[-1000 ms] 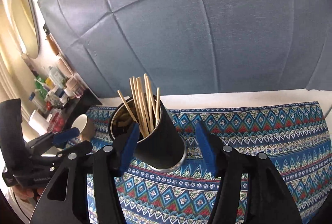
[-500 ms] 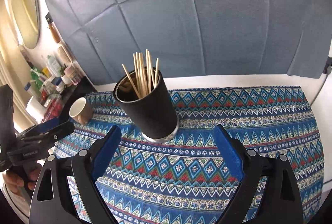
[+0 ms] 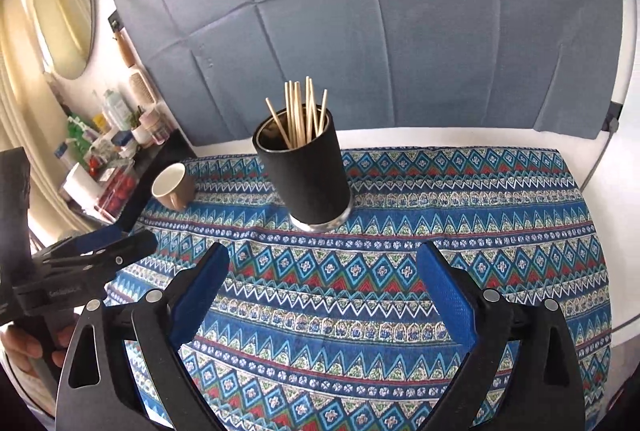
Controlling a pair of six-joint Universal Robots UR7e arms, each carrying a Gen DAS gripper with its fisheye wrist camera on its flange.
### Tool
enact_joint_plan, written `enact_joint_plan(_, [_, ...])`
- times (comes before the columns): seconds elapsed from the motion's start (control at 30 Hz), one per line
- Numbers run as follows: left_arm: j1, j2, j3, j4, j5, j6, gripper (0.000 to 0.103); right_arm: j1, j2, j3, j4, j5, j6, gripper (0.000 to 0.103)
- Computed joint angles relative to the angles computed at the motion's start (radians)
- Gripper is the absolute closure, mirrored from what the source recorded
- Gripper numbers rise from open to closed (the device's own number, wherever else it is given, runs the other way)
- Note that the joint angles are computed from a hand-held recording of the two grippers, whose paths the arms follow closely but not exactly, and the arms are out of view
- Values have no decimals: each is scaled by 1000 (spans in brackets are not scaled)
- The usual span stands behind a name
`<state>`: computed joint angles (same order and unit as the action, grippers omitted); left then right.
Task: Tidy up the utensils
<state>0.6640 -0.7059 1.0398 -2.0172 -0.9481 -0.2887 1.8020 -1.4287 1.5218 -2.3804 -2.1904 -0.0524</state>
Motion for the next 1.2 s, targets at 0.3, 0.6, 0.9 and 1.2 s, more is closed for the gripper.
enact_joint_plan(0.3, [-48,-60,61,24,33,-23,6,46,-53,47,38,-65,120,12])
enact_joint_plan(0.6, [-69,-75,70,32,56,-39,6,82,-66,56,88,-121,151,12])
enact_joint_plan(0.9, [-75,-85,82,21,35,-30,6,105,-55,37,84,-185,131,12])
enact_joint_plan(1.2, [-81,-84,76,51,44,-42,6,108,-56,35,79,-182,122,12])
